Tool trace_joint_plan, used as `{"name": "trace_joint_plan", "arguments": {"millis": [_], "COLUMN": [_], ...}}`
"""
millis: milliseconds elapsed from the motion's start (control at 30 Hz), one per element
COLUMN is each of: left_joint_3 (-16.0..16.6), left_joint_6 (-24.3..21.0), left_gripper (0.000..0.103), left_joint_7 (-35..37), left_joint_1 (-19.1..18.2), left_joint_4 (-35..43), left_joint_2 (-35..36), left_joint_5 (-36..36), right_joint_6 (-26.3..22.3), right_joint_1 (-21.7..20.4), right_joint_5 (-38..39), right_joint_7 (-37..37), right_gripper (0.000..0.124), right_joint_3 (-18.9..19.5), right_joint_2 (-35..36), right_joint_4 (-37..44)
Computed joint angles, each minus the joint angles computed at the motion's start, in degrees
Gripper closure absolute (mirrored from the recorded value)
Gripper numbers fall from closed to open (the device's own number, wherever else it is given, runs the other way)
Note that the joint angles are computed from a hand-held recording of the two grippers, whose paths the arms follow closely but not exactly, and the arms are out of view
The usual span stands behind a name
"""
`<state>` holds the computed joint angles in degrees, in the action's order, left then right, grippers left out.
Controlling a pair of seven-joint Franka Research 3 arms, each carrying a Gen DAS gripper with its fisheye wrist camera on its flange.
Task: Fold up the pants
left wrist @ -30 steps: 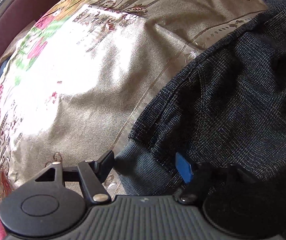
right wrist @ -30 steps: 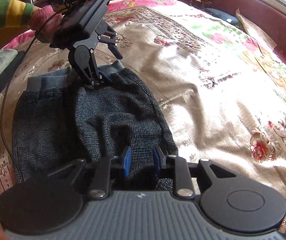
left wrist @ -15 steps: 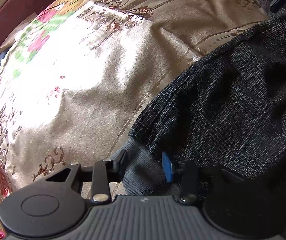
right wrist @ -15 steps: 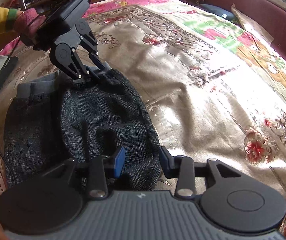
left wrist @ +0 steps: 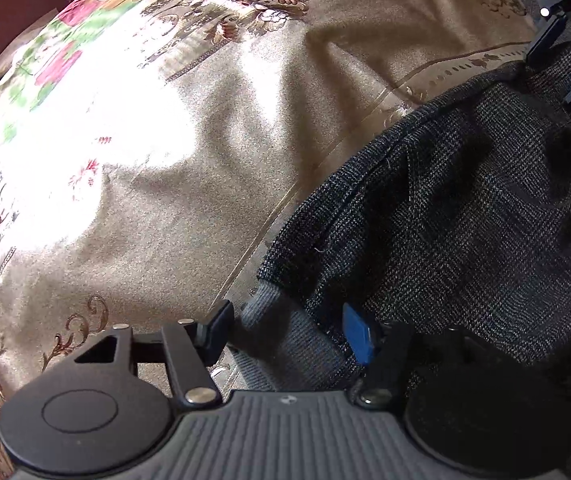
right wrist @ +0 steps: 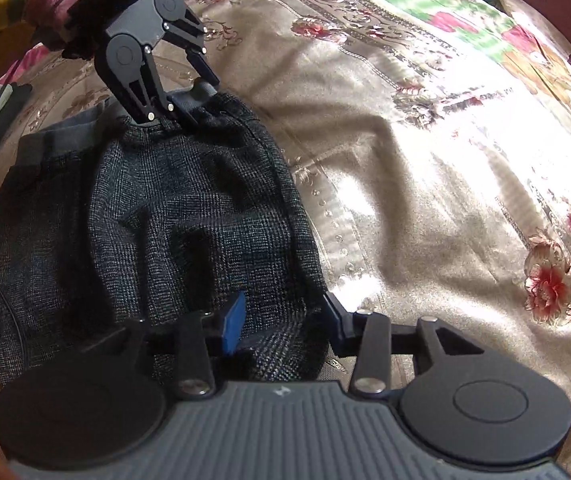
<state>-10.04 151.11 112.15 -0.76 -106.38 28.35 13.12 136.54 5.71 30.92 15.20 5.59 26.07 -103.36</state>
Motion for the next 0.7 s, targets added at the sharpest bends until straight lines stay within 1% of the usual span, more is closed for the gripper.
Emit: {"name": "trace_joint_plan", "arguments": {"millis": [33, 67, 100, 133, 167, 200, 233, 267, 300, 333, 367, 400, 433, 500, 533, 567, 600, 633, 667, 700], "left_joint_3": [0.20, 0.27, 0.47, 0.88, 1.09, 1.24, 0.56, 0.56, 1.10, 2.75, 3.11, 2.83, 2.54, 1.48, 1.08, 1.19, 1.94, 2.49, 2.45, 2.17], "left_joint_6": [-0.04, -0.18, 0.21, 0.76, 1.10, 1.04, 0.54, 0.52, 1.07, 1.56, 0.49, -0.63, -0.51, -1.74, -2.65, -3.17, -3.87, -4.60, -5.41, -4.85], "left_gripper": [0.037, 0.044, 0.053, 0.058, 0.071, 0.076, 0.076, 0.076, 0.076, 0.076, 0.076, 0.076, 0.076, 0.074, 0.071, 0.062, 0.051, 0.048, 0.050, 0.058], "left_joint_7": [-0.52, -0.95, -1.29, -2.06, -2.51, -2.99, -2.44, -2.45, -3.10, -5.68, -6.28, -5.68, -5.07, -3.75, -3.19, -3.15, -3.89, -5.00, -5.42, -4.84], "left_joint_1": [-0.28, -0.44, -0.64, -1.05, -1.16, -1.17, -0.50, -0.46, -0.93, -2.55, -2.93, -2.89, -2.68, -1.49, -0.83, -0.74, -1.13, -1.58, -1.69, -1.60], "left_joint_4": [-0.49, -0.95, -1.68, -2.84, -3.52, -4.14, -4.57, -4.84, -5.15, -4.48, -3.17, -1.74, -1.19, 0.09, 0.93, 1.44, 3.21, 3.99, 4.52, 3.85], "left_joint_2": [-0.48, -1.09, -1.80, -2.94, -3.60, -4.35, -5.05, -5.29, -5.32, -4.48, -3.35, -2.10, -1.53, -0.76, -0.35, -0.13, 1.08, 1.33, 1.43, 1.08], "left_joint_5": [0.27, 0.37, 0.83, 1.63, 2.09, 2.30, 1.26, 1.23, 2.21, 4.91, 5.85, 6.19, 6.43, 4.81, 3.66, 3.42, 3.89, 4.28, 4.21, 4.52], "right_joint_6": [-0.45, -0.27, -0.15, 0.68, 1.20, 1.12, 1.03, 1.52, 2.13, 2.62, 2.57, 2.47, 2.86, 3.73, 4.12, 4.29, 4.12, 4.27, 4.63, 4.79], "right_joint_1": [0.13, 0.12, 0.10, 0.07, 0.21, 0.26, 0.46, 0.65, 0.75, 0.84, 0.96, 1.15, 1.48, 1.92, 1.92, 1.99, 2.05, 1.94, 1.88, 1.91], "right_joint_5": [-0.31, -0.33, -0.46, -0.32, -0.37, -0.43, -0.74, -0.87, -0.81, -0.76, -0.90, -1.15, -1.57, -2.22, -2.08, -2.04, -2.15, -1.95, -1.96, -2.38], "right_joint_7": [0.81, 0.80, 0.55, -0.23, -0.11, 0.33, 1.05, 1.71, 1.97, 2.16, 2.36, 2.53, 2.71, 2.80, 2.92, 3.65, 4.44, 4.82, 4.79, 4.68], "right_gripper": [0.079, 0.079, 0.079, 0.080, 0.089, 0.105, 0.112, 0.115, 0.115, 0.115, 0.115, 0.114, 0.114, 0.114, 0.113, 0.112, 0.108, 0.108, 0.108, 0.108], "right_joint_3": [-0.21, -0.17, -0.11, 0.09, 0.04, -0.07, -0.27, -0.44, -0.44, -0.40, -0.37, -0.35, -0.39, -0.41, -0.35, -0.45, -0.55, -0.50, -0.44, -0.47], "right_joint_2": [0.51, 0.65, 0.54, 0.05, -0.29, -0.59, -0.99, -1.47, -1.99, -2.45, -2.77, -2.92, -3.13, -3.24, -3.09, -2.82, -2.41, -2.34, -2.25, -2.16], "right_joint_4": [0.49, 0.42, 0.18, -0.61, -1.10, -1.35, -1.68, -2.29, -2.98, -3.57, -3.82, -3.94, -4.28, -4.74, -4.79, -4.73, -4.36, -4.46, -4.53, -4.51]}}
